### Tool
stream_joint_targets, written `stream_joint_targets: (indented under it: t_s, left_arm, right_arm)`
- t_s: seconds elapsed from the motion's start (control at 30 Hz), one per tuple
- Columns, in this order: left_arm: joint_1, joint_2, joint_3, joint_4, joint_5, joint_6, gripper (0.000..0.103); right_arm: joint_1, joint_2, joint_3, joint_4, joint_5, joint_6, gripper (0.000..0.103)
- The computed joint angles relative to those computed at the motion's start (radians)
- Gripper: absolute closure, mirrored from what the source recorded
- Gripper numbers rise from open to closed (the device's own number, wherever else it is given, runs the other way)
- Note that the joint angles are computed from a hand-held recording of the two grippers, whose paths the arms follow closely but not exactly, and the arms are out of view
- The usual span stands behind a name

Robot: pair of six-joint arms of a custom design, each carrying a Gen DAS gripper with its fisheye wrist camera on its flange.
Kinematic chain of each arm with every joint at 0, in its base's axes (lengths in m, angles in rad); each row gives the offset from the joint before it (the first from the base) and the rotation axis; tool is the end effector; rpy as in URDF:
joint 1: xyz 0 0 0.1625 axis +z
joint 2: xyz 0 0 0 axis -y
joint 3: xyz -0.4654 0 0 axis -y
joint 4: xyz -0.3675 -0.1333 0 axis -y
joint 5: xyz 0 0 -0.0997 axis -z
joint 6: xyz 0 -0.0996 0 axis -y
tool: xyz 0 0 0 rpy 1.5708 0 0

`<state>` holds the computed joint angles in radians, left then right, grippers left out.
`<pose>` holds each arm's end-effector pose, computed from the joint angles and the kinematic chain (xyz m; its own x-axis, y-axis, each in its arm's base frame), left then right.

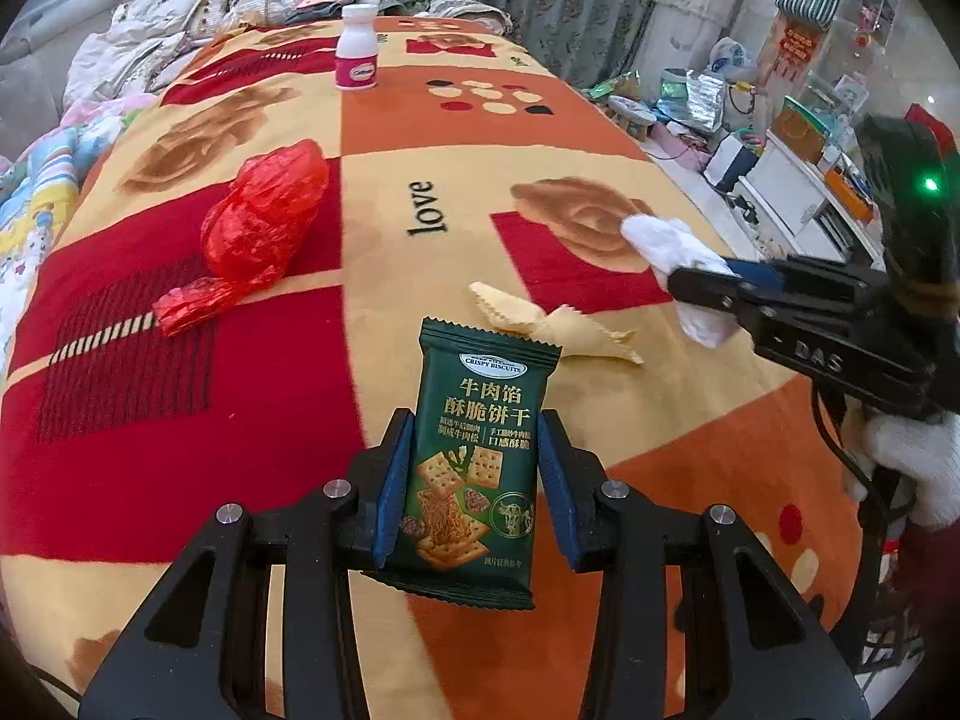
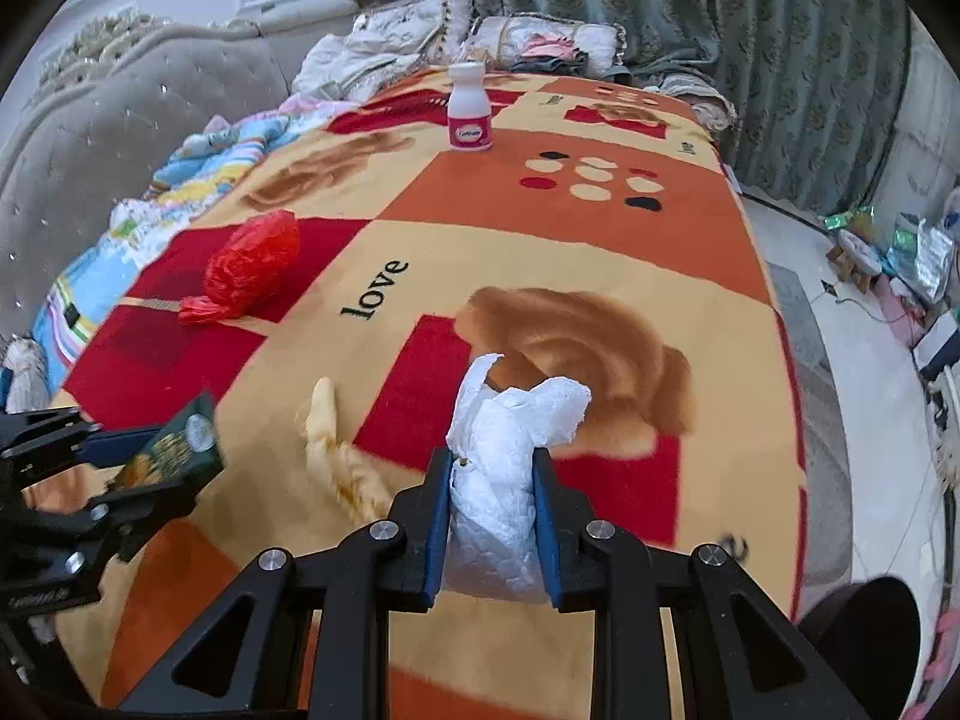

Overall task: Collect trash
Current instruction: 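Carry the green packet and white tissue over the black bin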

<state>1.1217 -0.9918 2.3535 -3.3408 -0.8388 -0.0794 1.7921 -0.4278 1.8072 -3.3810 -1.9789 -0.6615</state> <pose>-0.0161 -0.4938 0.1641 -0.8144 0.0180 -0.5800 0.3349 0.8308 -0.4445 0.2280 -0.5864 -0.0466 -0.6128 -0.5760 0.5411 -0.7298 0.6750 -0.1080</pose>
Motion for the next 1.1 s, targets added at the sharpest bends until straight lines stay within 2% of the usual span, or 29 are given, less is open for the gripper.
stream_joint_targets:
  t_s: [0.27,0.5,1.1]
  left_arm:
    - [-0.037,0.008,0.008,-0.001,-0.005,-0.023,0.065]
    - [-0.055,0.027,0.011,-0.009,-0.012,-0.033,0.065]
    - [-0.079,0.070,0.004,-0.017,-0.038,-0.054,0.065]
  right_arm:
    - [-0.035,-0.082,0.110,-0.008,0.087,0.058,0.079]
    - [-0.044,-0.101,0.184,-0.058,0.089,0.046,0.079]
    - [-0.060,-0.123,0.258,-0.134,0.090,0.032,0.079]
